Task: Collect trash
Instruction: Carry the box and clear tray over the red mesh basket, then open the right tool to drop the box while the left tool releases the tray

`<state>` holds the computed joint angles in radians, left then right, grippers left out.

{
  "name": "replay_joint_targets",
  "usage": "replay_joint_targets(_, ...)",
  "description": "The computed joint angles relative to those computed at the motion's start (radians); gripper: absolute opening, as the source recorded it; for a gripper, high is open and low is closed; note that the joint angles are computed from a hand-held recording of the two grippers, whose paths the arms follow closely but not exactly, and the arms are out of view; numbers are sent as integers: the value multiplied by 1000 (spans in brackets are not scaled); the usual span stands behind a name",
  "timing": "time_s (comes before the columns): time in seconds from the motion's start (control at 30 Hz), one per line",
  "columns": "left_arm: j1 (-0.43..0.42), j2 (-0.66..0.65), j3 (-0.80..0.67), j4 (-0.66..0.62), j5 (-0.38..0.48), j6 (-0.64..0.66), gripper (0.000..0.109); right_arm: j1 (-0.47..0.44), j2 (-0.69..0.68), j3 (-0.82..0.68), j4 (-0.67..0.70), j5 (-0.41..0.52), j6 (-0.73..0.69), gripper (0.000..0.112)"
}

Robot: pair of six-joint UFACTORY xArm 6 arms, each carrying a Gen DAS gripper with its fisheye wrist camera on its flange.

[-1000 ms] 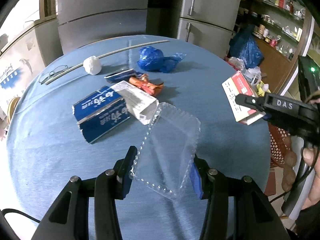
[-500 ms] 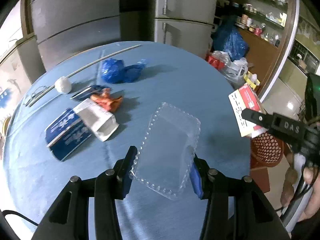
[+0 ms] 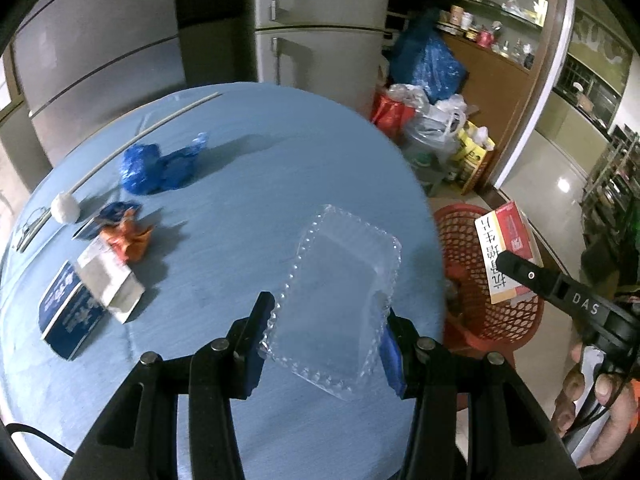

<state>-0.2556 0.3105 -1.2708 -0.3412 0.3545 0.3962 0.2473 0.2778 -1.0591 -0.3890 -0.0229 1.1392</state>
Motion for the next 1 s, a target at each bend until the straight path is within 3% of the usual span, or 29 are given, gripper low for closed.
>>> replay_joint_targets(0.27, -59, 39, -60, 11, 23, 1, 50, -97, -49, 77, -216, -9, 203, 48)
replay_joint_targets(0.47, -102, 67, -94, 18, 42, 6, 50, -139, -69, 120, -242, -9, 223, 48)
replay_joint_targets(0.77, -151, 107, -150, 27, 69, 15, 50, -158, -70, 162, -74, -4, 68, 48)
replay_joint_targets(1.0, -165, 134, -181, 56, 88, -4, 50, -168, -59, 165, -17, 1, 8, 48)
